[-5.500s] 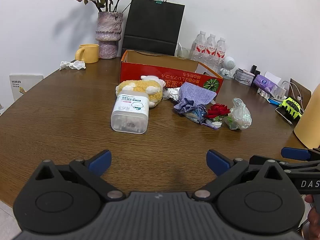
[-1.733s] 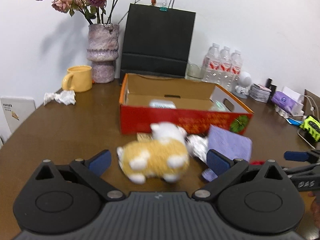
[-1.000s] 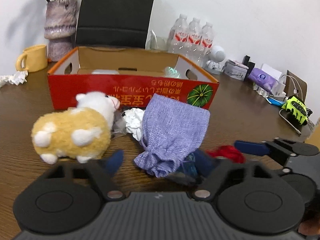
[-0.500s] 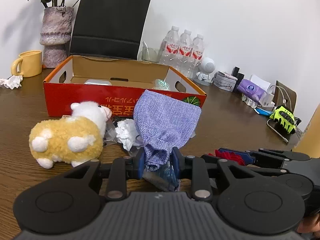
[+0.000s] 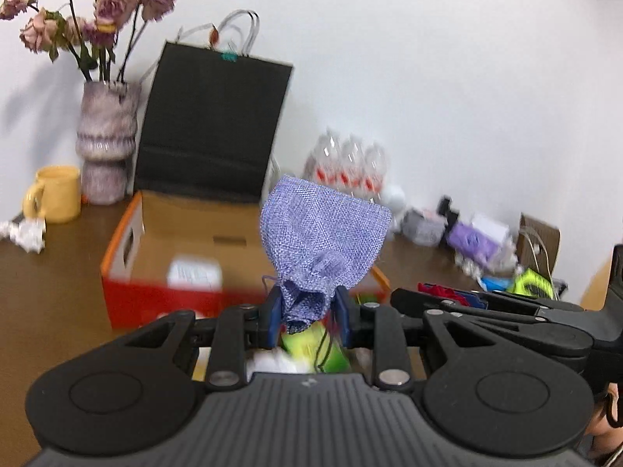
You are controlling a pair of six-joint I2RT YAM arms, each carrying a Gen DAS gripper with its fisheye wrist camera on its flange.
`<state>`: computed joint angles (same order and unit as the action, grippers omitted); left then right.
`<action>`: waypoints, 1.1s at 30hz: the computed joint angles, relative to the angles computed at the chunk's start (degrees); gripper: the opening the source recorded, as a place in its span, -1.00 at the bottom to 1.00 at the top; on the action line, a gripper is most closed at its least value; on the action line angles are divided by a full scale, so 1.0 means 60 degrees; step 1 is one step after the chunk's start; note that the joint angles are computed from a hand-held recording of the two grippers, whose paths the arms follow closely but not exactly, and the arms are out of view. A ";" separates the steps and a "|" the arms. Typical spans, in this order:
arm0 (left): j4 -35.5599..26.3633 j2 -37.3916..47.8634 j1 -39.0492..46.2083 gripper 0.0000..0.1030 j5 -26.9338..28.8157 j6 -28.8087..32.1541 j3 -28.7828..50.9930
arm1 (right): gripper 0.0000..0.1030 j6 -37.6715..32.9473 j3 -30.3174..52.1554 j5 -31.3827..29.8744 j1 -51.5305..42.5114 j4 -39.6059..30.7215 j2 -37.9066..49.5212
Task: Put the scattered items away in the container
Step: 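Drop the lavender pouch with the left tool while the right drops the red rose, then return both tools to the table and grasp the blue snack packet with the right tool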
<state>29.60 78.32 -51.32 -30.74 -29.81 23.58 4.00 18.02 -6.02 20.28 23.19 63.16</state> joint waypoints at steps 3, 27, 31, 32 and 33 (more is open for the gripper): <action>0.0088 0.0194 0.1315 -0.45 0.0975 0.0491 0.0538 | -0.36 0.0130 0.1388 0.0180 0.0123 0.0416 0.1581; -0.0392 0.4425 0.4446 1.00 0.2585 0.1281 0.3587 | 1.00 0.0108 0.7407 0.1355 0.0220 -0.1328 0.8029; -0.0586 0.4361 0.4477 1.00 0.2642 0.1112 0.3632 | 1.00 0.0098 0.7273 0.1243 0.0206 -0.1347 0.7810; -0.0628 0.4349 0.4470 1.00 0.2638 0.1097 0.3631 | 1.00 0.0079 0.7268 0.1256 0.0222 -0.1355 0.7803; -0.0680 0.4364 0.4469 1.00 0.2637 0.1099 0.3664 | 1.00 0.0053 0.7294 0.1276 0.0231 -0.1381 0.7819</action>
